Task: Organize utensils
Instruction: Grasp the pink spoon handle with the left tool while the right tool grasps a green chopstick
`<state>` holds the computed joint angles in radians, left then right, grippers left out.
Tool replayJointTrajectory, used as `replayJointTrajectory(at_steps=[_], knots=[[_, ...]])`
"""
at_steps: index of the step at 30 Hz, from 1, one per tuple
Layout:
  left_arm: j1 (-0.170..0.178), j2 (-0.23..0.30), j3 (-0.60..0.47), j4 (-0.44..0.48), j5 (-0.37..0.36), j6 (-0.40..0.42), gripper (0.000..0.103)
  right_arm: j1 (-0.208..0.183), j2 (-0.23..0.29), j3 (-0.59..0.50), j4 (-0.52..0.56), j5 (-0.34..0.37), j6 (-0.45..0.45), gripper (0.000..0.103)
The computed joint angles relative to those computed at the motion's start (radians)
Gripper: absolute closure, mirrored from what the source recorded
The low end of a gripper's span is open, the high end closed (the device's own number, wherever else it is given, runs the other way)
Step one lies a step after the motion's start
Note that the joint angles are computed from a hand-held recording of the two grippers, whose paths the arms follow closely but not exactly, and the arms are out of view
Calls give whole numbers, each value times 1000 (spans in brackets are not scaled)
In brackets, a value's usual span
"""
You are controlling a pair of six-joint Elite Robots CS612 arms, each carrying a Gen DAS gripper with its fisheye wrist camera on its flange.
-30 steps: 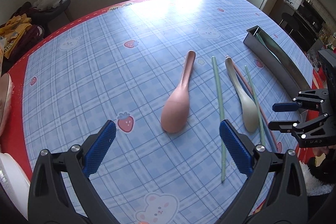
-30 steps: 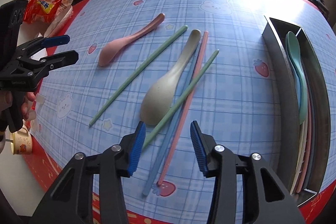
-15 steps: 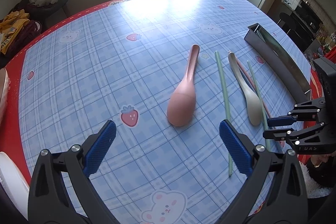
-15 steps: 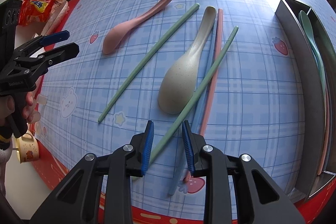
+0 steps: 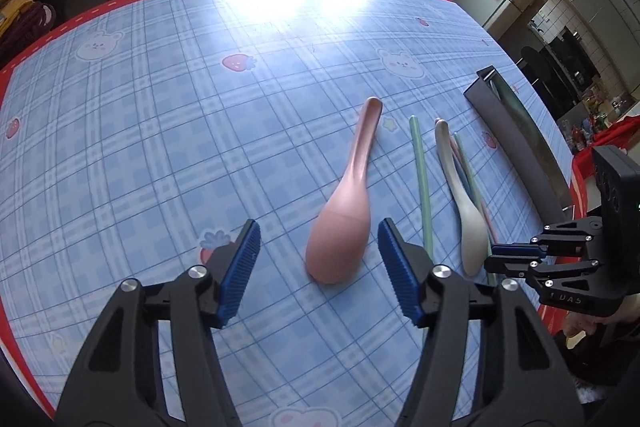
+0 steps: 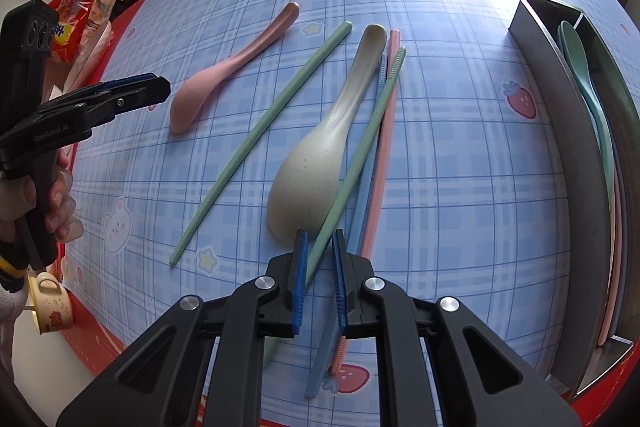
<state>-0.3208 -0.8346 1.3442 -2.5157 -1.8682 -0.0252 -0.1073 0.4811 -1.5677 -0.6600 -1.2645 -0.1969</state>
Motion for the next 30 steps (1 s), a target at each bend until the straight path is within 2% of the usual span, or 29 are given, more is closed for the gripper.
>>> replayJointTrajectory(at_steps=[3, 8, 13, 19, 30], knots=[[-2, 18, -26, 19, -26, -10, 57, 0, -1, 3, -1, 2, -3, 91], [14, 66, -85, 48, -155, -124, 57, -3, 0, 0, 1, 7, -8, 91], [15, 85, -105, 45, -176, -200, 57, -4, 0, -2, 4, 12, -12, 91], [-9, 66, -95, 95, -106, -117, 71, -3, -1, -2, 4, 12, -13, 91], [-30, 67, -93, 103, -101, -92, 76, -3, 0, -1, 3, 19, -15, 91]])
